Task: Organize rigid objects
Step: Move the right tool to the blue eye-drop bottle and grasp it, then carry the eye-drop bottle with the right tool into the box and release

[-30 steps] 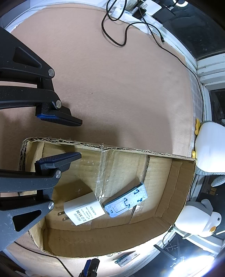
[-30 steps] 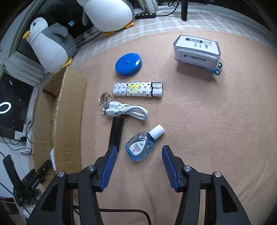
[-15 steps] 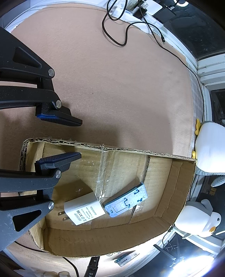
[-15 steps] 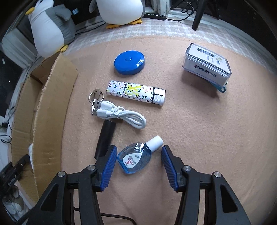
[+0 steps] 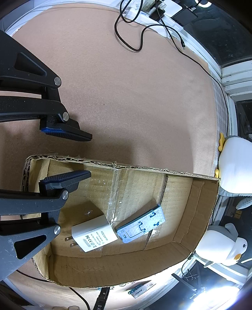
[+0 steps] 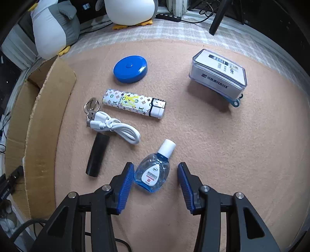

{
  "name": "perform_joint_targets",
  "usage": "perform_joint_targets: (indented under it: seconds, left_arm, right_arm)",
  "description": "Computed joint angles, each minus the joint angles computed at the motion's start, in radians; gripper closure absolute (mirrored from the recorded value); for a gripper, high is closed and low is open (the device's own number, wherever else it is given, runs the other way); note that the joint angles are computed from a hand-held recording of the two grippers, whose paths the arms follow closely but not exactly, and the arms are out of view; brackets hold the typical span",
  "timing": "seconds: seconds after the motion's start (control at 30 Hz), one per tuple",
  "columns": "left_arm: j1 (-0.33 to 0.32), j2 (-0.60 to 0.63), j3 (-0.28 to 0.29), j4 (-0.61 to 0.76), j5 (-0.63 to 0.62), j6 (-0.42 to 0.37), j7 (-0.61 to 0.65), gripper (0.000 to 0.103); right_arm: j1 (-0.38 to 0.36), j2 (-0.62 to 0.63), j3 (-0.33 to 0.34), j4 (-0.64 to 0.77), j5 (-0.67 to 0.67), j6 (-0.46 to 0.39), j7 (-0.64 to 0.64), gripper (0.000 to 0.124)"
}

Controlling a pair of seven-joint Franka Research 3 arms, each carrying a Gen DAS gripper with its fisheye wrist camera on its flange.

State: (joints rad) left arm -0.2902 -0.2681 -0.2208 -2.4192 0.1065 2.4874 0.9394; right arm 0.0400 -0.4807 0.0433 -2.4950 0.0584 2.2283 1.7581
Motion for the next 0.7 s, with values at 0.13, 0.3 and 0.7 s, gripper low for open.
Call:
perform_joint_targets:
  seconds: [0.13, 0.3, 0.7]
  left_arm:
    - [0.0, 0.001, 0.0, 0.001, 0.001, 0.0, 0.0, 0.069]
    - [-0.001, 0.001, 0.001, 0.0, -0.001, 0.001, 0.0, 0.069]
    - [-0.001, 0.002, 0.0, 0.001, -0.001, 0.0, 0.0, 0.069]
  right_arm:
    - [0.0, 0.004, -0.001, 0.005, -0.003, -0.002, -0.007, 0.081]
    - [0.004, 0.027, 0.009, 0.023, -0.025, -0.004, -0.004, 0.092]
    - [0.024, -0.083, 0.0, 0.018, 0.023, -0.009, -0.051, 0.092]
